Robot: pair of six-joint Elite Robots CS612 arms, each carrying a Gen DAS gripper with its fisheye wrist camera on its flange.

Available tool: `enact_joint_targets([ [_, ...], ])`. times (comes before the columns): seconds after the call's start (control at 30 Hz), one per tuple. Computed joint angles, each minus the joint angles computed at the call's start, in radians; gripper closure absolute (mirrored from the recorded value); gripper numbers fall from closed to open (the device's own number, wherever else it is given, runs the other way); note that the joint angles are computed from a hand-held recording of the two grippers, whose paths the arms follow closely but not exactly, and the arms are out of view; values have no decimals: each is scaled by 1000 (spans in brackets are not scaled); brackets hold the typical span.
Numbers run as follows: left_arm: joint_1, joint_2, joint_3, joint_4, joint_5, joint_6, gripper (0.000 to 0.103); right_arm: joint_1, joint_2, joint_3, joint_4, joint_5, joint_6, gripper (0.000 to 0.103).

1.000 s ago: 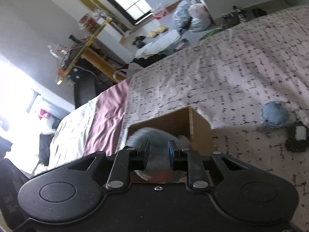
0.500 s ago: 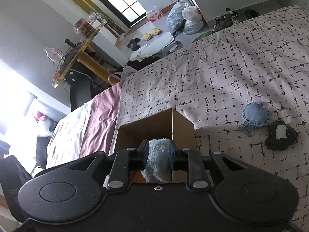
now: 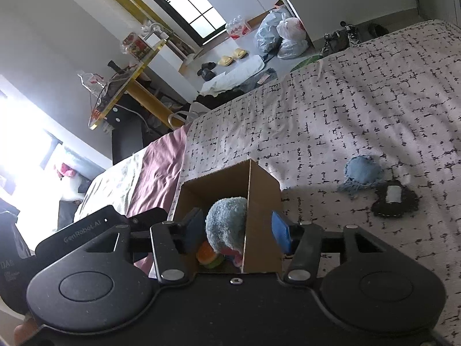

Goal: Organize soft objects
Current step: 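Open both tools to drop the grey-pink plush into the box, then move both tools toward the blue plush and black fuzzy item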

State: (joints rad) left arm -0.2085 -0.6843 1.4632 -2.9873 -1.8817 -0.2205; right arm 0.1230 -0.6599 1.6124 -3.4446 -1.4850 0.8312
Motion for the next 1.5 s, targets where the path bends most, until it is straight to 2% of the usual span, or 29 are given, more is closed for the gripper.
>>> enact_joint_targets([
  [0.07,-4,-11,14,-7,2,24,18,-1,-9,14,-10,-4,-19,39],
  [0.13,-10,-24,30,-14,13,51,18,-1,-17,31,-28,-12,-52,27],
  [0.23,-18,-42,58,-39,34,97,17,-3,-29,58,-41,-24,-104,24],
  [0.3,-27,-54,76,-56,65,124,12,-7,-36,75,-47,-25,-123,24],
  [0.47,-38,-76,110,-75,83,154,11,-18,-47,114,-72,-22,-136,21],
  [0.63,-53,-92,140,-99,100,182,5,-27,-57,148,-106,-14,-166,10],
  [0.7,-60,-98,149,-106,106,191,0,-33,-61,161,-117,-10,-176,10],
  [0.8,-70,-104,162,-118,109,195,0,-41,-68,180,-129,-7,-189,7],
  [0.97,-91,-113,184,-149,114,211,0,-54,-79,206,-121,14,-233,6],
  [1.1,-107,-116,195,-167,121,208,0,-60,-80,219,-107,5,-264,6],
  [1.2,-118,-116,197,-161,119,215,0,-68,-79,229,-102,-7,-268,6],
  [1.5,-140,-93,187,-153,104,199,0,-100,-60,243,-125,34,-265,7],
])
